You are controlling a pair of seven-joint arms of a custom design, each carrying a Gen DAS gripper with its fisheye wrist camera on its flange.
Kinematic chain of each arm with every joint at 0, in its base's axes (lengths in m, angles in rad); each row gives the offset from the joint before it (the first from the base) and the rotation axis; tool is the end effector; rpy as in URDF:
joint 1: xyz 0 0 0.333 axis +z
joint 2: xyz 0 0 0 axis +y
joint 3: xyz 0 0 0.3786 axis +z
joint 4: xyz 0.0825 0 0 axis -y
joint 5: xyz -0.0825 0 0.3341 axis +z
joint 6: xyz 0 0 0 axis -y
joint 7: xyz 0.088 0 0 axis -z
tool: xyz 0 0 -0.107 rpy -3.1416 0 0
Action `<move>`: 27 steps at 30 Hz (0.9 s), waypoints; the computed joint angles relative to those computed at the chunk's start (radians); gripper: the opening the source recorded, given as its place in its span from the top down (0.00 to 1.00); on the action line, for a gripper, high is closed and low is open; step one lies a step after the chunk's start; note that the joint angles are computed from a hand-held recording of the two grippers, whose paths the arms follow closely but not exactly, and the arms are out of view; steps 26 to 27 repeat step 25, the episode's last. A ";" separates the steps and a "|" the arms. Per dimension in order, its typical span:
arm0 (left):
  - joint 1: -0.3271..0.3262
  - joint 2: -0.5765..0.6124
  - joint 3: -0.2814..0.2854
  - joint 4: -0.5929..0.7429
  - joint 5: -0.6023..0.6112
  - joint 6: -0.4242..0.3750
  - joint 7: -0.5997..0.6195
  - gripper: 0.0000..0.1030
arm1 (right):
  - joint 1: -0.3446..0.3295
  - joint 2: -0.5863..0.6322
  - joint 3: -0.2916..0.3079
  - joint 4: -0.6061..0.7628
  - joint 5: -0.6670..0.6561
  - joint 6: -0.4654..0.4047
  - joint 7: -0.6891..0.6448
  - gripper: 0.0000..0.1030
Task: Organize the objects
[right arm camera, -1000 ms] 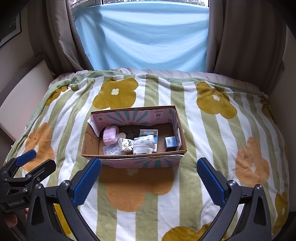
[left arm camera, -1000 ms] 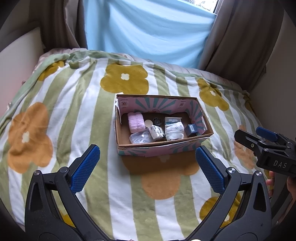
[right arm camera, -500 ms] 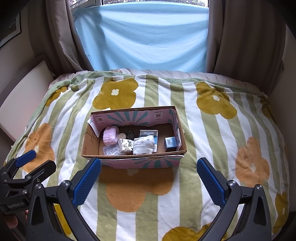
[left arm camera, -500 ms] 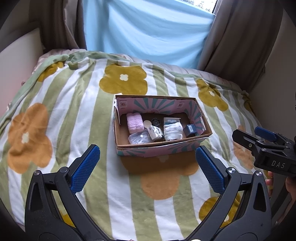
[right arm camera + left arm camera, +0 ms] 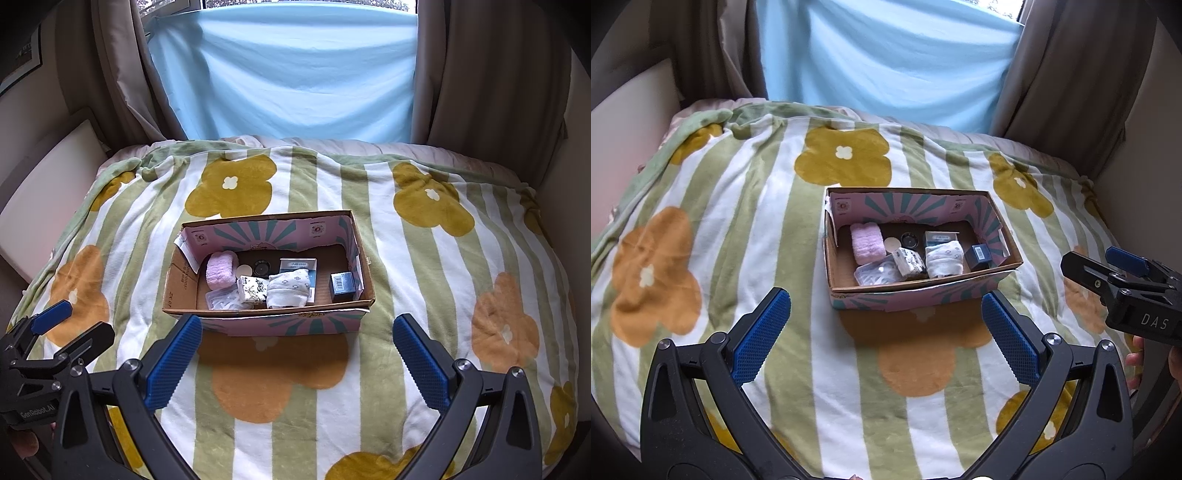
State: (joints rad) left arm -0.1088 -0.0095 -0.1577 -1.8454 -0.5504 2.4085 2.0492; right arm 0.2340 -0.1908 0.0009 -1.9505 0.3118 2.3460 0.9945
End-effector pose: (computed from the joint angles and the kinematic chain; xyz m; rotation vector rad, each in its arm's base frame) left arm 0.5346 -0.1498 0.6630 -1.5100 2.3782 -1.0563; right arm 0.4711 0.1175 0.6989 -2.2871 1.1210 -0.4133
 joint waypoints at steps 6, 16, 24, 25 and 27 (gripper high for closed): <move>-0.002 0.001 -0.001 -0.001 0.023 0.012 -0.018 0.00 | 0.001 0.002 0.002 0.002 -0.001 -0.001 0.005 0.00; 0.003 0.012 -0.003 -0.008 -0.005 0.036 -0.015 0.00 | 0.002 0.003 0.004 -0.001 -0.005 0.005 0.008 0.00; -0.002 0.011 -0.009 -0.035 0.023 0.121 -0.048 0.00 | 0.005 0.012 0.008 -0.017 -0.008 0.023 0.015 0.00; -0.003 0.014 -0.009 -0.032 0.027 0.117 -0.045 0.00 | 0.005 0.014 0.007 -0.019 -0.008 0.024 0.014 0.00; -0.003 0.014 -0.009 -0.032 0.027 0.117 -0.045 0.00 | 0.005 0.014 0.007 -0.019 -0.008 0.024 0.014 0.00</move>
